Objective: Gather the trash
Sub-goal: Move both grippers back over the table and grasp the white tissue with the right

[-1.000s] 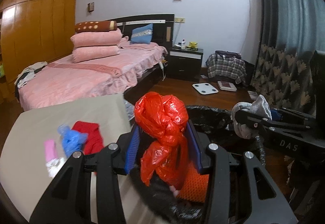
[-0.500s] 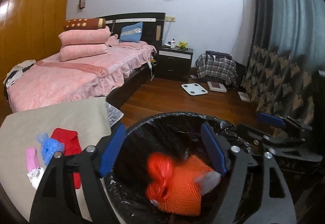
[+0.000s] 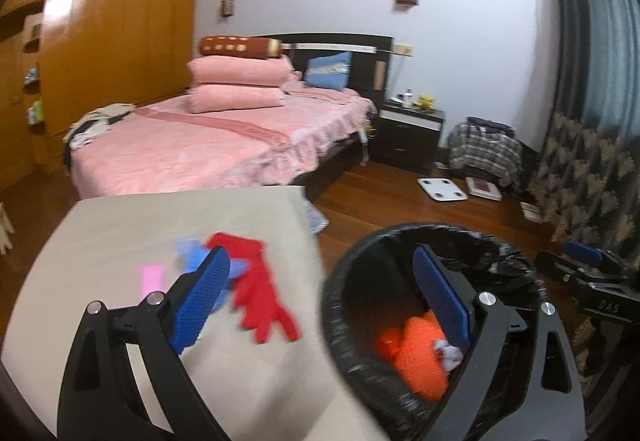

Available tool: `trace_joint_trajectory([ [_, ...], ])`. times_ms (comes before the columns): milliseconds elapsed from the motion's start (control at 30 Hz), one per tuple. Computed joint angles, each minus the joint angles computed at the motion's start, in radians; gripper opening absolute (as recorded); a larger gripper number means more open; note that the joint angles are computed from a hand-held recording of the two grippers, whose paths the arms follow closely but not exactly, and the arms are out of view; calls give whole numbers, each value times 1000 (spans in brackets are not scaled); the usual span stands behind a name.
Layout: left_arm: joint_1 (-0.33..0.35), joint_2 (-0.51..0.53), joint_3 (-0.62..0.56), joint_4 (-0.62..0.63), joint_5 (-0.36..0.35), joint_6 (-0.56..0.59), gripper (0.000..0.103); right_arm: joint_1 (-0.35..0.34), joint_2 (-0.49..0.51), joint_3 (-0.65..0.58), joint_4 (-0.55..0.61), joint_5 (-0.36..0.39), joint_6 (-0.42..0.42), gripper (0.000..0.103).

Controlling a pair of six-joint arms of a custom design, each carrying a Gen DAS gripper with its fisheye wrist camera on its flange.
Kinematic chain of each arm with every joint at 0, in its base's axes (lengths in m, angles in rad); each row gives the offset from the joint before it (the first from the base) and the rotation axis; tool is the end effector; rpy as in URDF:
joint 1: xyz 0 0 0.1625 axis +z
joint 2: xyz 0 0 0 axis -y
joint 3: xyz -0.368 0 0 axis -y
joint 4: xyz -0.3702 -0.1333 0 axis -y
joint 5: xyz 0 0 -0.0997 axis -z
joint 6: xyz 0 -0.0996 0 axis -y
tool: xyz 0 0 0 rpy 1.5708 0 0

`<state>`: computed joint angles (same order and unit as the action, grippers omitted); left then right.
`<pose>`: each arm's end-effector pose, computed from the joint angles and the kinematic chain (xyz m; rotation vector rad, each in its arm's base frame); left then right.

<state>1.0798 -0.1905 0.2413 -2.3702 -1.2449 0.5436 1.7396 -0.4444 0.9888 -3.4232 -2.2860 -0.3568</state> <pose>-0.2637 -0.8436 0.2121 1.1501 2.3639 -1.0188 0.1926 -0.7254 0.2057 -0.0327 -2.0224 1.4157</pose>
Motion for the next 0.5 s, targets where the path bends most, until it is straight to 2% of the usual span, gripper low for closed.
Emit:
trace_joint_trajectory([
  [233, 30, -129, 189, -137, 76, 30, 90, 31, 102, -155, 119, 38, -19, 97],
  [400, 56, -154, 194, -160, 111, 34, 90, 47, 194, -304, 213, 71, -31, 97],
  [500, 74, -153, 167, -162, 130, 33, 90, 56, 291, -470, 309, 94, -42, 97],
])
